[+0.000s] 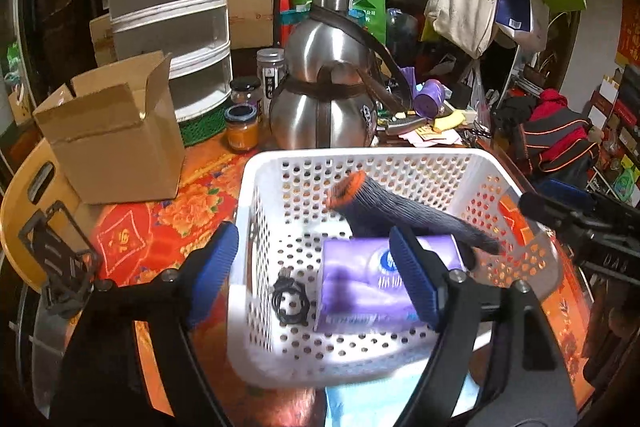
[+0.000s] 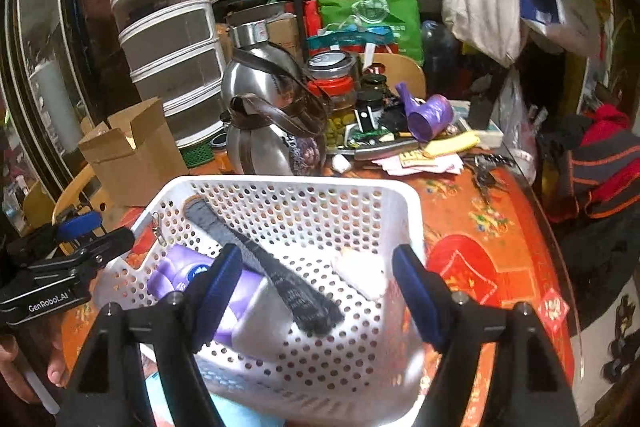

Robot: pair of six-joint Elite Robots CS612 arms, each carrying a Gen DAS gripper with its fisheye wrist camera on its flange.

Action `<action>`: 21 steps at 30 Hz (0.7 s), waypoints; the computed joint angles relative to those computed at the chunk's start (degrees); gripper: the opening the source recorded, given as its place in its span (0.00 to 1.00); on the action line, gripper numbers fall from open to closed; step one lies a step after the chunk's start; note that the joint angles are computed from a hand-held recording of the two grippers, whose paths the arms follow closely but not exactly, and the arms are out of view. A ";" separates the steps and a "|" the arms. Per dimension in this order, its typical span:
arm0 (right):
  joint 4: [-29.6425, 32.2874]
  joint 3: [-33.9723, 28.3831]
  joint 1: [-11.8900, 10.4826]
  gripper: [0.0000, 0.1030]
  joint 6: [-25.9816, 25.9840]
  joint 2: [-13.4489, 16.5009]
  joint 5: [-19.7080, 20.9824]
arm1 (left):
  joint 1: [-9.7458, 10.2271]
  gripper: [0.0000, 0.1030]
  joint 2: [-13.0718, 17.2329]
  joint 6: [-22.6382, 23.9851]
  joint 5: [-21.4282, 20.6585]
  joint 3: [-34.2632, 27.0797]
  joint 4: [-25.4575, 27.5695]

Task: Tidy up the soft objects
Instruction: 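Carry both gloves over the white basket and lower them inside, then open both grippers to release the gloves and pull back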

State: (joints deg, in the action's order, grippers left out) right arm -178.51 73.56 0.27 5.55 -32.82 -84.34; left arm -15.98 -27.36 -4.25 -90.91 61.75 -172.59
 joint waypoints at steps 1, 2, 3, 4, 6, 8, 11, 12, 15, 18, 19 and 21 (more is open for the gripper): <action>-0.52 0.79 -0.12 0.75 0.28 -0.33 0.19 | 0.07 0.74 -0.37 0.05 0.09 0.87 -0.49; -0.96 1.56 -0.20 0.75 0.29 -0.66 0.36 | 0.09 0.74 -0.75 0.06 0.34 1.76 -1.14; -1.62 2.39 -0.27 0.75 0.34 -1.00 0.45 | 0.12 0.74 -1.20 -0.01 0.53 2.79 -1.88; -2.21 3.16 -0.32 0.75 0.34 -1.31 0.61 | 0.18 0.74 -1.45 -0.04 0.42 3.31 -2.14; -3.07 4.48 -0.36 0.75 0.02 -1.89 1.17 | 0.31 0.75 -2.18 0.01 -0.22 4.68 -2.75; -4.36 5.95 -0.29 0.75 -0.16 -2.51 1.02 | 0.32 0.75 -3.10 -0.03 -0.24 6.45 -3.65; -6.19 7.77 -0.40 0.75 -0.12 -3.19 2.26 | 0.33 0.76 -4.53 0.11 -0.79 9.50 -6.17; -6.44 8.27 -0.35 0.75 -0.20 -3.39 2.30 | 0.29 0.76 -4.91 0.06 -0.55 10.30 -6.78; -7.01 9.48 -0.21 0.75 -0.39 -3.83 2.48 | 0.31 0.77 -6.02 0.36 -1.35 12.90 -8.41; -8.86 11.64 -0.09 0.75 -0.85 -4.50 3.37 | 0.23 0.77 -7.16 0.90 -1.75 16.08 -10.61; -9.38 12.29 -0.05 0.75 -0.72 -4.68 3.48 | 0.26 0.77 -7.55 1.13 -2.20 17.32 -11.57; -11.76 14.51 -0.09 0.76 -0.16 -5.12 4.85 | 0.39 0.77 -8.13 1.45 -3.32 19.53 -13.33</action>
State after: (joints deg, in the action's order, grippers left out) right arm -190.26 88.07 0.18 5.39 -37.94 -79.49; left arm -15.60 -35.50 -2.81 -94.23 81.28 -185.92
